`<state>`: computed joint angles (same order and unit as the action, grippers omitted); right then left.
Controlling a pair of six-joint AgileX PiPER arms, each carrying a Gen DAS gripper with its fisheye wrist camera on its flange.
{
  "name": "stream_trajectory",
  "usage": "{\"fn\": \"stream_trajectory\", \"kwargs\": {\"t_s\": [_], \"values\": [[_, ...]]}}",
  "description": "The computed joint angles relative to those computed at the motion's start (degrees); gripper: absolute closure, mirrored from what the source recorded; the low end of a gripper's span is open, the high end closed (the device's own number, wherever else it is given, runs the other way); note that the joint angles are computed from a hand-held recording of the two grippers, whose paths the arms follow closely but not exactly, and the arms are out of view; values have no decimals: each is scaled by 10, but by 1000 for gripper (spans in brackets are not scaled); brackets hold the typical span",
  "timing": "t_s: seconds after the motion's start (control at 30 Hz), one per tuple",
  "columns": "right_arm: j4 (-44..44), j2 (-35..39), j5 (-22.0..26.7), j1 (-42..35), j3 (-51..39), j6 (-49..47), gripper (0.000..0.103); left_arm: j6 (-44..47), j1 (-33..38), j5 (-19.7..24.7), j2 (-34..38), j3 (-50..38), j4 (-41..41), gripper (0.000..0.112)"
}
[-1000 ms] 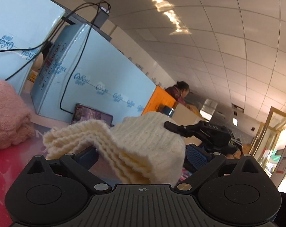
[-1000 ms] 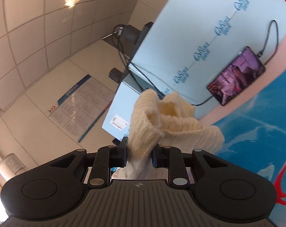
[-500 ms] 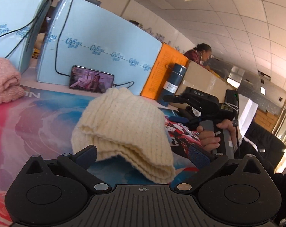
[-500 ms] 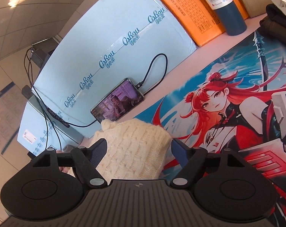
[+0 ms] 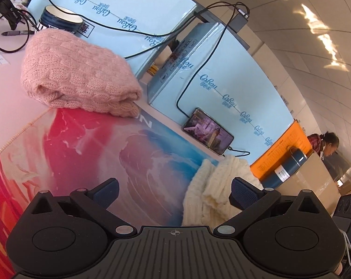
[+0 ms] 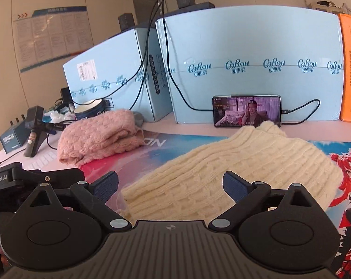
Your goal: Fold clothes
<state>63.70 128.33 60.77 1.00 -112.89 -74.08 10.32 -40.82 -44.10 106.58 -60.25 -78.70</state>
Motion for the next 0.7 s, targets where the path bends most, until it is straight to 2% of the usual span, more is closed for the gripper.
{"fn": "stream_trajectory", "kwargs": {"t_s": [0.17,0.37,0.5,0.6,0.7], "values": [[-59,11,-26,27,9,6,6,-41,6,7,-5,15,30,9],[-46,-19,-71,31,68,-26,8,-57,14,23,0,12,59,9],[-45,-41,-92,44,92,10,8,-91,14,10,2,16,77,9],[-51,-62,-151,64,132,-3,9,-91,12,7,-1,19,77,9],[-18,-65,-182,61,154,-25,31,-85,10,7,-3,19,75,9]]}}
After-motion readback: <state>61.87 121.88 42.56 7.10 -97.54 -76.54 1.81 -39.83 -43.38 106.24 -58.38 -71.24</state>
